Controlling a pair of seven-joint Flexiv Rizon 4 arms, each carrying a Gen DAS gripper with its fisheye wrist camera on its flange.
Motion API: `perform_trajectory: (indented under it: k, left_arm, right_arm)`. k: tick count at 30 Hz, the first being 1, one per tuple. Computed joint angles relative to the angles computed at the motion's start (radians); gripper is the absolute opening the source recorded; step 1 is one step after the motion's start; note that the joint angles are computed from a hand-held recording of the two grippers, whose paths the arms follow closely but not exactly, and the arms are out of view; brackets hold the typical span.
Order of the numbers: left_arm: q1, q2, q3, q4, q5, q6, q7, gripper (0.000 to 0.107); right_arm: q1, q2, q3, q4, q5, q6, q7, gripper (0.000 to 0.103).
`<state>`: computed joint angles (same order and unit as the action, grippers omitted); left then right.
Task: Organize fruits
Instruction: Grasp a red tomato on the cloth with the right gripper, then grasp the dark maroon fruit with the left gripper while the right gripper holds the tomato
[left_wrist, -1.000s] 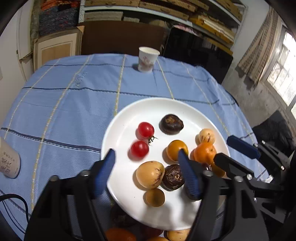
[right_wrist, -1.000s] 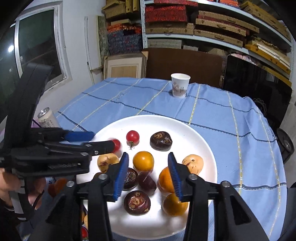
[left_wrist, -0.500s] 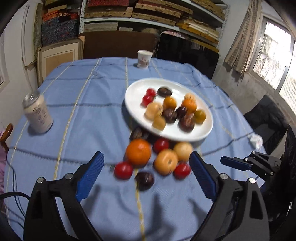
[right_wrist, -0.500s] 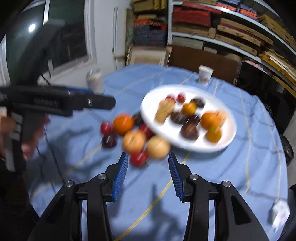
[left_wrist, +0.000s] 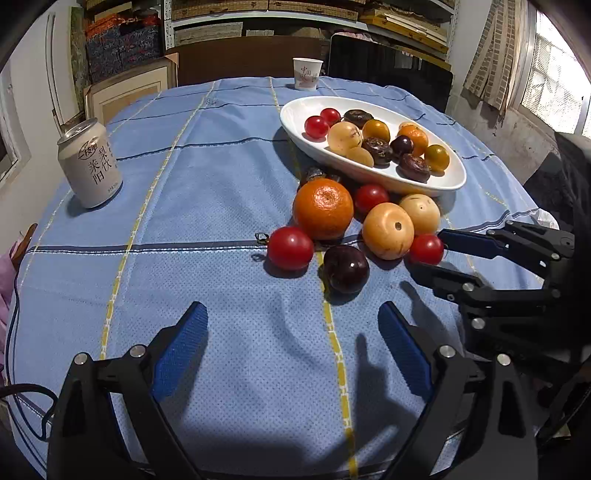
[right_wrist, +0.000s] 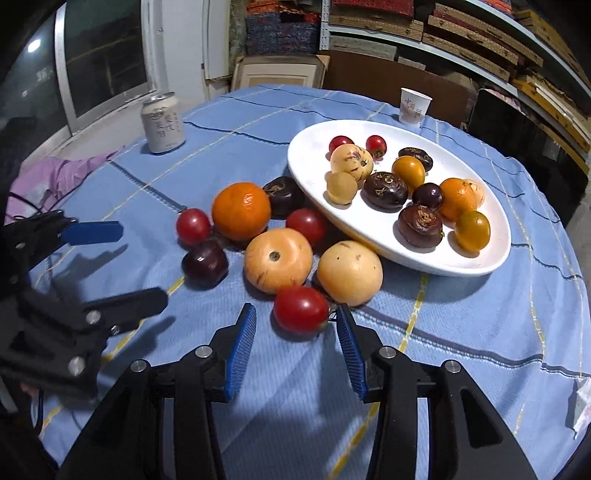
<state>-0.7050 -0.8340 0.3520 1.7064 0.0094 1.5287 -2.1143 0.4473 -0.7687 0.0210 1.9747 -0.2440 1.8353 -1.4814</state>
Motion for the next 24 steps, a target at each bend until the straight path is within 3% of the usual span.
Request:
perform_trajectory:
  k: [2,6,12,16,21,24]
  left_arm:
    - [0.009,-0.003,-0.01,-0.008,0.0,-0.008,0.007,0.091]
    - [0.016,-0.013,-0.017,-0.043,0.004,-0.044,0.007,0.091]
    - [0.036,-0.034,-0.056,-0.093,0.01,-0.051,-0.005,0.091]
    - [0.067,-0.058,-0.11,-0.141,0.007,-0.083,0.023,0.063]
    - [0.048,-0.081,-0.081,-0.188,0.026,-0.108,-0.013,0.043]
    - [0.041,-0.083,-0.068,-0.193,0.039,-0.11,-0.037,0.032]
  right_arm:
    - [-0.014,-0.007,0.014,-0.009,-0.005,-0.012,0.003,0.035]
    - [-0.007,0.01,-0.001,0.028,0.012,0.035,-0.004,0.032]
    - [-0.171,0.039,0.124,0.135,-0.01,0.178,0.006,0.032]
    - [-0.259,0.018,0.17,0.159,-0.068,0.224,0.048,0.032]
    - [-0.355,-0.012,0.227,0.142,-0.177,0.209,0.119,0.032]
    - [-0.367,-0.018,0.228,0.149,-0.214,0.229,0.134,0.032]
